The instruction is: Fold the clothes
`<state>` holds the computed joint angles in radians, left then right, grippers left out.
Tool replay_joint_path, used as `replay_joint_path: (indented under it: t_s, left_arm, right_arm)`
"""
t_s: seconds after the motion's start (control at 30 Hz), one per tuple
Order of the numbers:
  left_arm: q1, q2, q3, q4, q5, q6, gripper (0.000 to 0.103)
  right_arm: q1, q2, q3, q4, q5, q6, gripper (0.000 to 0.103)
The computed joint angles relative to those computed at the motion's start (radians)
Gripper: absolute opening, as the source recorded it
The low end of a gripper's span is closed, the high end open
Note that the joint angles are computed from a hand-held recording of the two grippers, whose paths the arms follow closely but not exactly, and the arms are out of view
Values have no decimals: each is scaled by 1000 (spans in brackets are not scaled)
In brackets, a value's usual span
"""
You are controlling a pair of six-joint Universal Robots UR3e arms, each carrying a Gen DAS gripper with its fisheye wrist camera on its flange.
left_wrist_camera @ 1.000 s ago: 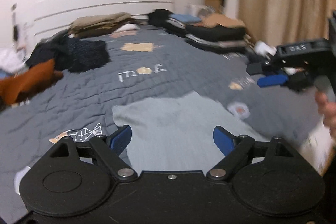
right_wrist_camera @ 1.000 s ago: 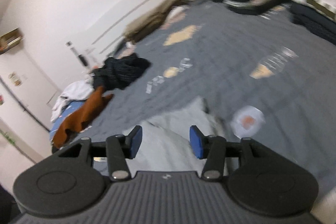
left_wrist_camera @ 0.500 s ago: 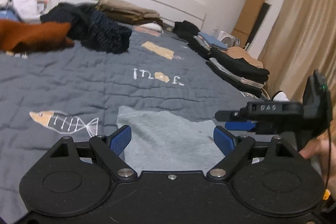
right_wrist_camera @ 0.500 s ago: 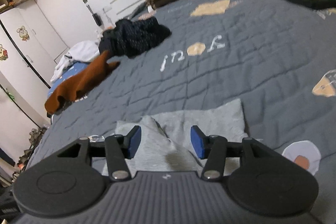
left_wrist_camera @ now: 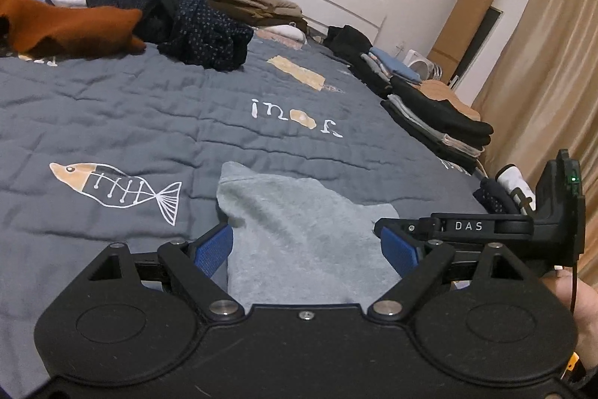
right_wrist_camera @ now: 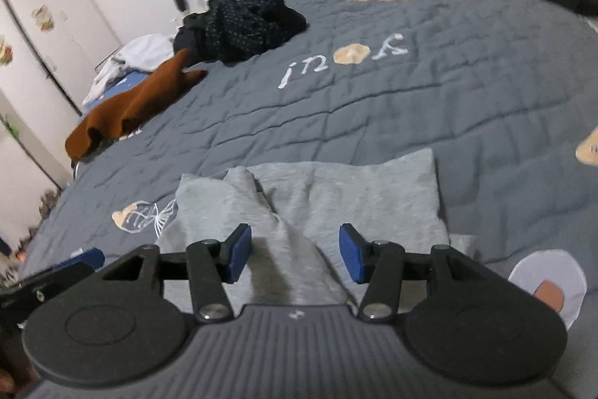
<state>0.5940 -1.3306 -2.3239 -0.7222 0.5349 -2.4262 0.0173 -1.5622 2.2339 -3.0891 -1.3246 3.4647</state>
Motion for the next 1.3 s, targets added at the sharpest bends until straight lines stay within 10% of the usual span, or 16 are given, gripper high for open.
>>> replay_joint_path:
  t_s: [0.8,1.0,1.3]
  left_arm:
    - [7,48,-50,32,-6,-2,88]
    - [4,41,-50,53,-2,-23,88]
    - [3,21,-45,87,4,-55,88]
  right_arm:
    - [41,59,-23,-20,0,6,51]
    - [39,63,2,-76,13,26,21]
    - [10,24,24,-116,77,33,25]
